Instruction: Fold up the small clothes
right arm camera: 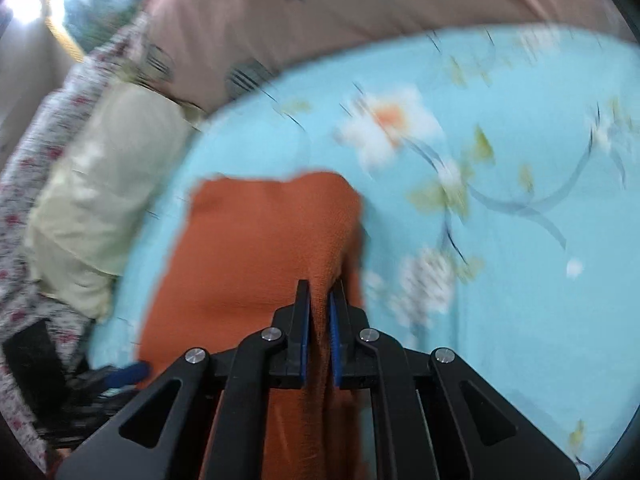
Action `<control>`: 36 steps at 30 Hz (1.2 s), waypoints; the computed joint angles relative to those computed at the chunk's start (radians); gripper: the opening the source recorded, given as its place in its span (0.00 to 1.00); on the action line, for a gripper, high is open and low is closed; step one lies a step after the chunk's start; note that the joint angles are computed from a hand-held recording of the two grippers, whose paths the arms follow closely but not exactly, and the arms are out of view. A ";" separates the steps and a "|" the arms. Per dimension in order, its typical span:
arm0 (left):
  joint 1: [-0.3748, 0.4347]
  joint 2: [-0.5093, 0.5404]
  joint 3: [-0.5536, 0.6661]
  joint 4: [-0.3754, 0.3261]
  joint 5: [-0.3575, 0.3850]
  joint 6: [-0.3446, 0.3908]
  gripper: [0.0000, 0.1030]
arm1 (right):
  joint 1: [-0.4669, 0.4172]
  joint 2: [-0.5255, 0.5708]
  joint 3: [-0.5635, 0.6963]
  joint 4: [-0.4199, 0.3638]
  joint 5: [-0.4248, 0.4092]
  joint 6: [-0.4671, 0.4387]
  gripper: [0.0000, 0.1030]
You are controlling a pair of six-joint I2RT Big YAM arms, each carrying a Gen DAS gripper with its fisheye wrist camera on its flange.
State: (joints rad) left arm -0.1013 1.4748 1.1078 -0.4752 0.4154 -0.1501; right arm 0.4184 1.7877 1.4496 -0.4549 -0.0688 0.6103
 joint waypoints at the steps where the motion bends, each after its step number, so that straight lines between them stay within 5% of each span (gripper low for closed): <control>1: 0.000 0.005 0.000 0.000 -0.002 -0.004 0.41 | -0.004 0.002 -0.014 0.018 -0.003 0.011 0.09; 10: -0.027 0.026 -0.012 0.018 -0.064 0.005 0.38 | 0.010 -0.057 -0.023 -0.031 0.059 0.062 0.17; 15: -0.017 -0.022 -0.033 0.000 -0.039 -0.016 0.39 | 0.064 -0.142 -0.073 0.031 0.073 0.041 0.17; 22: -0.030 -0.086 -0.088 -0.022 -0.030 0.039 0.39 | 0.071 -0.004 0.037 -0.087 0.064 0.035 0.17; 26: -0.021 -0.056 -0.109 0.003 -0.005 0.039 0.30 | 0.048 -0.013 -0.016 -0.022 0.048 0.076 0.06; 36: -0.017 -0.131 -0.133 -0.049 0.011 0.030 0.34 | 0.138 -0.161 -0.148 -0.045 0.123 0.072 0.12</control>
